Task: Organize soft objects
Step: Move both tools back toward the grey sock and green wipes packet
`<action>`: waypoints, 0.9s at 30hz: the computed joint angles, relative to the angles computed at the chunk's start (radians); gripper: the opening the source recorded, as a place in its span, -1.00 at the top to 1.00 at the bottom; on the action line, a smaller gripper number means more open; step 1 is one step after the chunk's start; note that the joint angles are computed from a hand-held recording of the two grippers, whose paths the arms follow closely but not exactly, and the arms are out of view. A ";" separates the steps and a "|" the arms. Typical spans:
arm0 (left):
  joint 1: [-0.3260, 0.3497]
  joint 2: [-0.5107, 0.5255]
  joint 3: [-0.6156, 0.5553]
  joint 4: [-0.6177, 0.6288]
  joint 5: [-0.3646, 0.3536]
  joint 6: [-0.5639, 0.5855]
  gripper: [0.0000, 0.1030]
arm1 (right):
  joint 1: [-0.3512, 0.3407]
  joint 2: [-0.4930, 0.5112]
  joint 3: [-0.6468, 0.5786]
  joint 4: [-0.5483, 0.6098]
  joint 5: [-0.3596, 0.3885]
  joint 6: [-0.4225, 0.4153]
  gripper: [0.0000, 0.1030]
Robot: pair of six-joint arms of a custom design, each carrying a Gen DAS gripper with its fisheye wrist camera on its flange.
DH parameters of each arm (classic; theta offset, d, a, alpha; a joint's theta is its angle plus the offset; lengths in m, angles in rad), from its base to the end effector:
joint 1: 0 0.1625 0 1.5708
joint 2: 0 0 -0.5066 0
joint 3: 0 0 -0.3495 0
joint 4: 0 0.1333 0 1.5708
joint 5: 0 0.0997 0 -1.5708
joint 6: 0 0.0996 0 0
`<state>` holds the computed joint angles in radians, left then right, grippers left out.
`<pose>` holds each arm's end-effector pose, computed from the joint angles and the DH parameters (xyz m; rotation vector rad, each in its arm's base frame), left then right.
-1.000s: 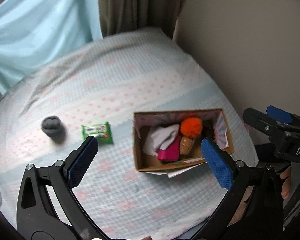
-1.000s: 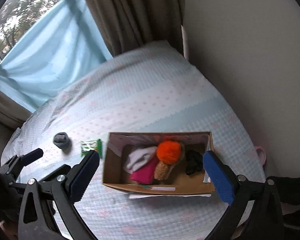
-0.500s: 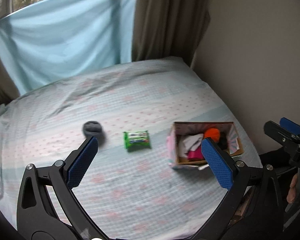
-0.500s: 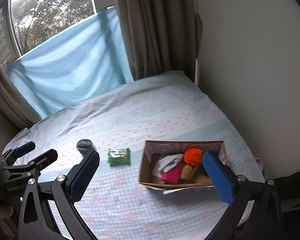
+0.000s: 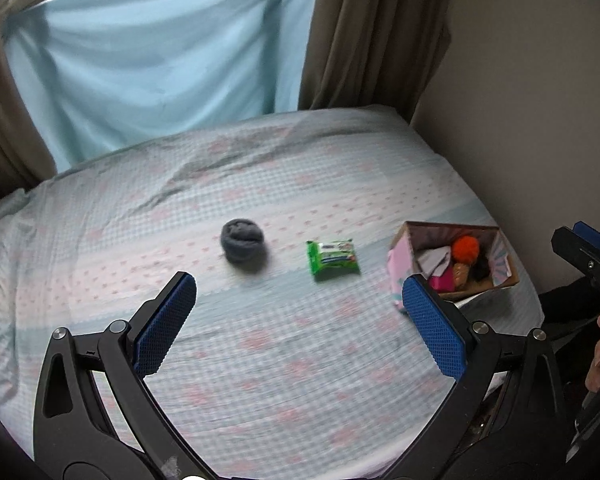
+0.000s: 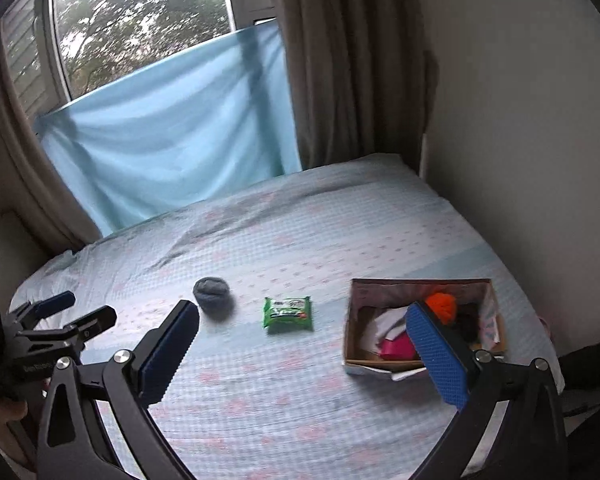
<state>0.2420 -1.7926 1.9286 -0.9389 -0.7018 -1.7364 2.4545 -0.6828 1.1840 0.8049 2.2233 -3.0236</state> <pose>-0.2041 -0.2660 0.4938 -0.0408 2.2114 -0.9746 0.5286 -0.3395 0.2118 0.8623 -2.4544 0.7257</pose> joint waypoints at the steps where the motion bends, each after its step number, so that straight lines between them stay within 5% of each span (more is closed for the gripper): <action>1: 0.005 -0.014 0.001 0.006 -0.002 0.003 -0.99 | 0.001 0.014 -0.006 0.000 -0.003 0.000 -1.00; 6: 0.107 -0.065 0.024 -0.058 0.037 0.108 -0.99 | -0.023 0.074 -0.049 0.006 -0.054 -0.023 -1.00; 13: 0.382 -0.056 0.098 -0.422 0.089 0.470 -0.99 | -0.094 0.215 -0.163 0.056 -0.112 -0.198 -1.00; 18: 0.621 0.028 0.153 -0.803 0.077 0.790 -0.99 | -0.164 0.313 -0.252 0.080 -0.137 -0.322 -1.00; 27: 0.907 0.237 0.163 -1.177 0.028 1.088 -0.99 | -0.274 0.528 -0.504 0.232 -0.139 -0.596 -1.00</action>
<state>1.1490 -1.5557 2.0916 -2.1155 -0.6742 -0.6483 2.1804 -0.1550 0.6804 1.0373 2.0845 -3.6197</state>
